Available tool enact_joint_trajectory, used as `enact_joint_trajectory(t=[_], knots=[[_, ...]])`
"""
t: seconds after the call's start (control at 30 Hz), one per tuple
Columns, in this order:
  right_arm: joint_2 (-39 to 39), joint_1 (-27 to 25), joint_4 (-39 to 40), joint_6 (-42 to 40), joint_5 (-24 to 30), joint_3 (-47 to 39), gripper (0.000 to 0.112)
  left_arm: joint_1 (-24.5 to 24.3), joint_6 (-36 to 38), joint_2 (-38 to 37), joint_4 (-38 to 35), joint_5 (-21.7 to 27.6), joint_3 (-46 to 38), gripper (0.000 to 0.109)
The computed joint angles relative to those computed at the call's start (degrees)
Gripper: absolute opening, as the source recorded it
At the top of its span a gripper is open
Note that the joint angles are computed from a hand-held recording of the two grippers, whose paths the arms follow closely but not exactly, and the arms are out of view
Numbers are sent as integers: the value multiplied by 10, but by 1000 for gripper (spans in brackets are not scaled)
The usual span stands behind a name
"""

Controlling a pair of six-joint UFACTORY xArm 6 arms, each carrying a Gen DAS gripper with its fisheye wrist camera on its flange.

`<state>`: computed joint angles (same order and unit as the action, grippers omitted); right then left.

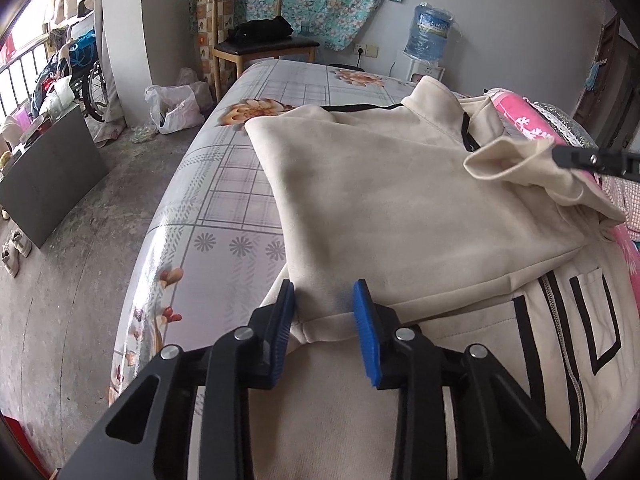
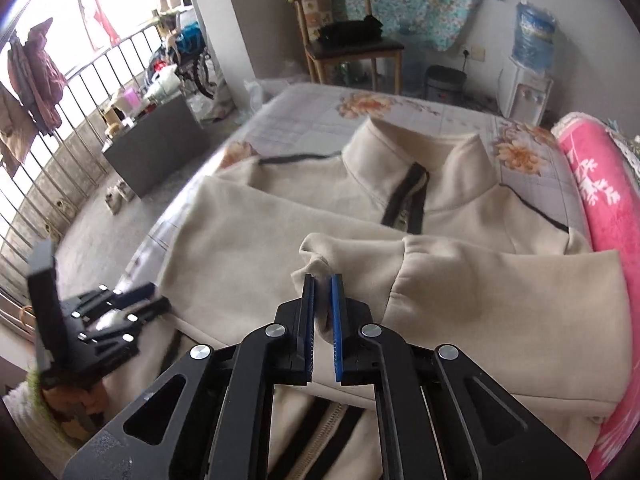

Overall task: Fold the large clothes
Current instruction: 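Release the sleeve with the right gripper while the left gripper grasps the jacket side edge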

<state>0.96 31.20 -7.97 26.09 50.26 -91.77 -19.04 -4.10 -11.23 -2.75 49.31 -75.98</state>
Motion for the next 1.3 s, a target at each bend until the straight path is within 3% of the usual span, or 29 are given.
enact_joint_trajectory(t=[0.23,0.33,0.4,0.43,0.47,0.63,0.77,0.93,1.1,1.13,1.2,1.3], knots=[[75,45,-5,-20,-2,-100,6,8,10,-9,-23,-3,6,29],[101,47,65,-57,19,-105,11,12,19,-21,-36,4,8,29],[104,41,127,-85,33,-92,25,13,33,-32,-45,9,8,29],[103,38,146,-93,43,-87,48,14,43,-38,-51,10,7,29],[92,36,152,-96,40,-71,59,14,55,-41,-62,13,4,29],[-19,8,135,-88,-13,47,65,12,87,-20,-138,48,-51,29],[-125,-51,83,-30,-35,146,65,18,54,56,-224,95,-128,30],[-233,-139,-15,52,-25,248,65,13,-6,159,-256,134,-214,30],[-298,-232,45,43,-47,343,48,-10,-42,187,-201,113,-235,27],[-305,-246,66,33,-51,356,45,-15,-41,188,-187,111,-236,23],[-309,-260,97,17,-63,373,45,-23,-30,192,-172,119,-244,0],[-310,-263,111,5,-76,384,44,-43,-19,172,-125,89,-229,0]])
